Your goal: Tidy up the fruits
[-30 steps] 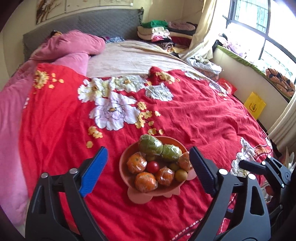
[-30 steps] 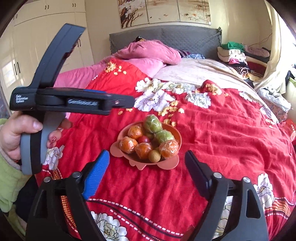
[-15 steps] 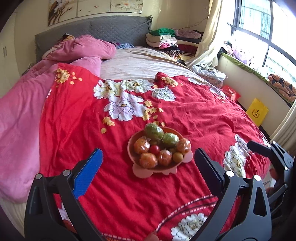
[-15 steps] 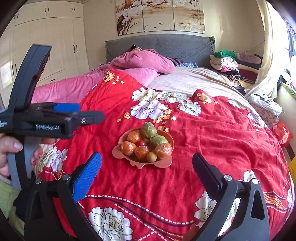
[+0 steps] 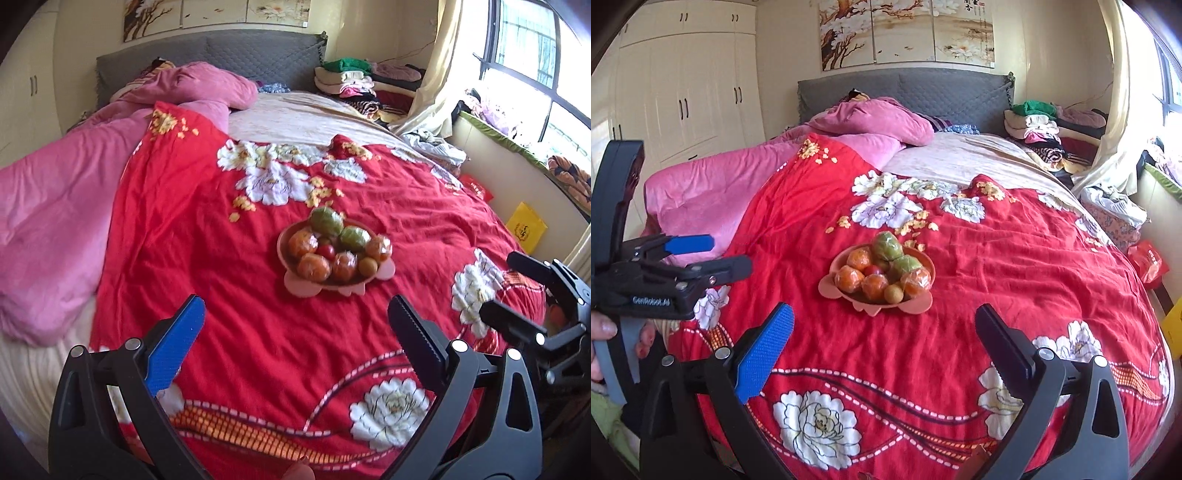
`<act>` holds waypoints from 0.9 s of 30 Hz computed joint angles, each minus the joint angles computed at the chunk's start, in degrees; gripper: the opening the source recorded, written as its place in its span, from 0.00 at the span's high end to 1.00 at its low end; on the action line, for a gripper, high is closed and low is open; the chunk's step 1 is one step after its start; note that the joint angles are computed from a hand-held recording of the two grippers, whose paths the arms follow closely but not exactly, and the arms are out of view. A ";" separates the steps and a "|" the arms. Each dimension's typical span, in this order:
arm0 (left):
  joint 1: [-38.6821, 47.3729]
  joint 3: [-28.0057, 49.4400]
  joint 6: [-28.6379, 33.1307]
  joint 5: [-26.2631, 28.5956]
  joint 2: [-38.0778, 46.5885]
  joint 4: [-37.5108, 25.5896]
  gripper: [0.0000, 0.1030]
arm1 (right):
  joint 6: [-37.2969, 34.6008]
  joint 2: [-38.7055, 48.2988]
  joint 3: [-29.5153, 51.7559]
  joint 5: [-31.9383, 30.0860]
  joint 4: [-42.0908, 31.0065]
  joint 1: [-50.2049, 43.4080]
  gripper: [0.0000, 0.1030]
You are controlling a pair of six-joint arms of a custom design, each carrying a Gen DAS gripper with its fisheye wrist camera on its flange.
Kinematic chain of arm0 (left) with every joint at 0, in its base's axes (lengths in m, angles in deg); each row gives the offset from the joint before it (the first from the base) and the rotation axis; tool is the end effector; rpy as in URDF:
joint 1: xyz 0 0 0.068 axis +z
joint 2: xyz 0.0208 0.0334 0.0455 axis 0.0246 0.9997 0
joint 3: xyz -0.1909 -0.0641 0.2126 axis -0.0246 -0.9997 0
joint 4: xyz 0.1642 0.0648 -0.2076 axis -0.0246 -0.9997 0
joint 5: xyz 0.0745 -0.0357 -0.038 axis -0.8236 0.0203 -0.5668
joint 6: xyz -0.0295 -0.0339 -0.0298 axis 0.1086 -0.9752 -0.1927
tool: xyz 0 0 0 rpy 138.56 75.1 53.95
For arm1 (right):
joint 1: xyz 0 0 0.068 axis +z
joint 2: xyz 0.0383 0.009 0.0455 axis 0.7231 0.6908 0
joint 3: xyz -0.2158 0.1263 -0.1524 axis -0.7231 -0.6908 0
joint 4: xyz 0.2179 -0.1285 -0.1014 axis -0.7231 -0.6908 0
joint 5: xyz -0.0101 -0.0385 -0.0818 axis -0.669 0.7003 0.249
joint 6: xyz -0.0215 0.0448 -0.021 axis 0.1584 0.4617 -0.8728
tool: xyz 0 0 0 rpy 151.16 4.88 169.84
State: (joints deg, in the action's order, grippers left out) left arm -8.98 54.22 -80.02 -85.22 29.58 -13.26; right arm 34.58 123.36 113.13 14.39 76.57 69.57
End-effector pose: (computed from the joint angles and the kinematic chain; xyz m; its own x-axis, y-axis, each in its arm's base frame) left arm 0.2696 -0.0439 0.1949 -0.6789 -0.1410 -0.7206 -0.1126 0.9898 -0.0876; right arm 0.3024 0.1376 0.1879 -0.5069 -0.3318 -0.7956 -0.5864 0.8092 0.0361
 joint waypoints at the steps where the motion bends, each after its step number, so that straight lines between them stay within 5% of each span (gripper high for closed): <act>1: -0.24 -1.07 -0.45 -0.10 -0.51 0.55 0.09 | 0.11 0.04 -0.29 0.03 0.14 -0.09 0.05; 27: -5.16 -5.04 -4.63 -3.47 5.86 5.26 0.09 | 2.45 5.22 -4.55 -0.25 5.45 -1.56 0.05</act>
State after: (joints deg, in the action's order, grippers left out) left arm -14.14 49.18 -84.65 -88.69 35.44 -8.00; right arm 37.03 128.58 108.59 14.15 82.02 68.00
